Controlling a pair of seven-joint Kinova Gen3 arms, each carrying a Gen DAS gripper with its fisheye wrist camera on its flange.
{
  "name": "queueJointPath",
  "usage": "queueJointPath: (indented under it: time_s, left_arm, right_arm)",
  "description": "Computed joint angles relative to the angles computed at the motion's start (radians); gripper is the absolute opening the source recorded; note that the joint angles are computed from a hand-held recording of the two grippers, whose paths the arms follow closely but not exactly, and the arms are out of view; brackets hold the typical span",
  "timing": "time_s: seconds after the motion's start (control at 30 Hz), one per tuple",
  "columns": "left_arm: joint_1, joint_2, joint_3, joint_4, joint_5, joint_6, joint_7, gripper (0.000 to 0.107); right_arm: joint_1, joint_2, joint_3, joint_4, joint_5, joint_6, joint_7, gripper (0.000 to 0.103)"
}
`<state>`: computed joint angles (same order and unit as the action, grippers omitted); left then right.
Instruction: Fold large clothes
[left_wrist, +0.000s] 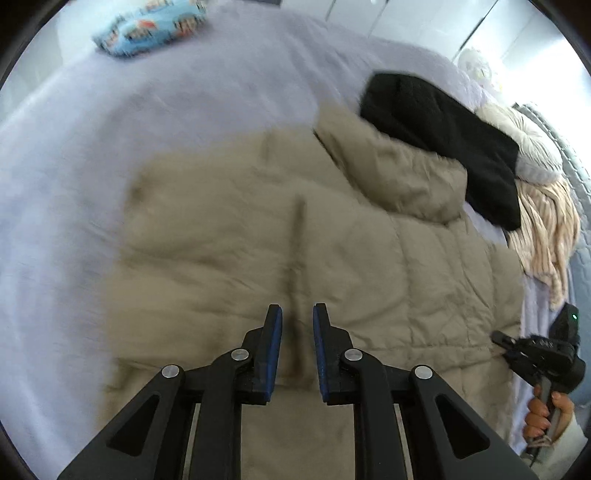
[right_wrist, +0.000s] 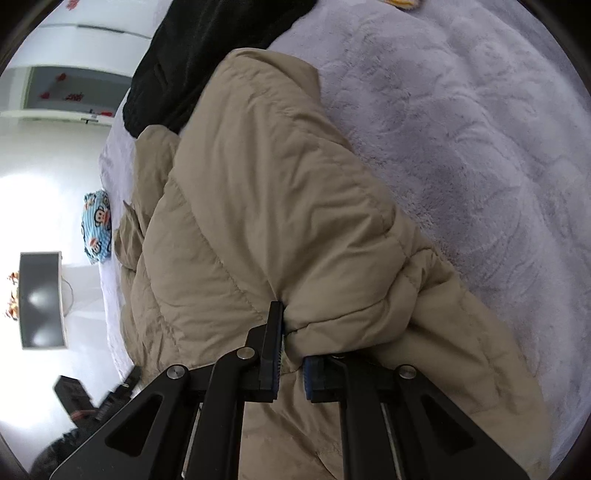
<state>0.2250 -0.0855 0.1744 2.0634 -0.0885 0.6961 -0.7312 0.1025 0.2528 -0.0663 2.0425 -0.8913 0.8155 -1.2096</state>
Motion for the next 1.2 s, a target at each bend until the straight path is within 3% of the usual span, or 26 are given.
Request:
queueJointPath:
  time_s: [0.07, 0.13, 0.2, 0.27, 0.3, 0.4, 0.53, 0.6, 0.63, 0.67, 0.7, 0.87, 1.0, 1.1, 1.2]
  left_arm:
    - [0.022, -0.022, -0.017, -0.017, -0.033, 0.014, 0.008, 0.019]
    - [0.0, -0.029, 0.009, -0.041, -0.028, 0.02, -0.024, 0.019]
    - [0.003, -0.015, 0.009, -0.068, -0.007, 0.005, -0.064, 0.019]
    - [0.015, 0.021, 0.015, -0.087, -0.021, -0.016, -0.051, 0.019]
    - [0.023, 0.04, 0.022, -0.098, -0.05, -0.018, -0.02, 0.019]
    - [0.075, 0.116, 0.024, -0.143, -0.172, 0.002, 0.095, 0.019]
    - [0.118, 0.194, 0.007, -0.179, -0.229, 0.025, 0.15, 0.019]
    - [0.148, 0.23, -0.013, -0.195, -0.259, 0.057, 0.173, 0.019]
    - [0.156, 0.237, -0.022, -0.194, -0.258, 0.057, 0.175, 0.019]
    - [0.161, 0.245, -0.031, -0.189, -0.256, 0.06, 0.177, 0.019]
    - [0.166, 0.252, -0.037, -0.184, -0.253, 0.059, 0.18, 0.019]
    - [0.164, 0.277, -0.062, -0.132, -0.222, -0.015, 0.169, 0.019]
    - [0.189, 0.306, -0.079, -0.13, -0.242, -0.035, 0.176, 0.019]
    - [0.201, 0.313, -0.088, -0.132, -0.251, -0.032, 0.181, 0.019]
    - [0.2, 0.309, -0.09, -0.13, -0.242, -0.034, 0.177, 0.019]
  right_arm:
    - [0.027, -0.04, -0.031, 0.001, 0.012, 0.003, 0.014, 0.014]
    - [0.074, -0.082, -0.093, -0.019, 0.059, 0.02, 0.01, 0.015]
    - [0.116, -0.129, -0.143, -0.039, 0.107, 0.042, 0.014, 0.027]
    - [0.121, -0.172, -0.147, -0.051, 0.123, 0.04, 0.041, 0.077]
    - [0.122, -0.187, -0.149, -0.053, 0.134, 0.021, 0.042, 0.081]
    - [0.114, -0.162, -0.105, -0.072, 0.117, -0.041, 0.05, 0.081]
    - [0.234, 0.016, -0.108, -0.136, -0.043, 0.007, 0.046, 0.08]
    - [0.233, 0.109, -0.087, -0.161, -0.122, 0.026, -0.006, 0.076]
    - [0.242, 0.155, -0.096, -0.186, -0.144, 0.053, -0.018, 0.056]
    - [0.26, 0.199, -0.118, -0.214, -0.149, 0.083, -0.021, 0.028]
    - [0.267, 0.225, -0.143, -0.237, -0.139, 0.099, -0.007, 0.022]
    - [0.143, 0.223, -0.097, -0.29, 0.051, 0.03, -0.035, 0.021]
    - [0.162, 0.235, -0.173, -0.306, 0.195, -0.039, -0.124, 0.024]
    - [0.043, 0.179, -0.107, -0.294, 0.317, -0.089, -0.192, 0.029]
    - [-0.096, 0.112, -0.024, -0.261, 0.439, -0.16, -0.232, 0.042]
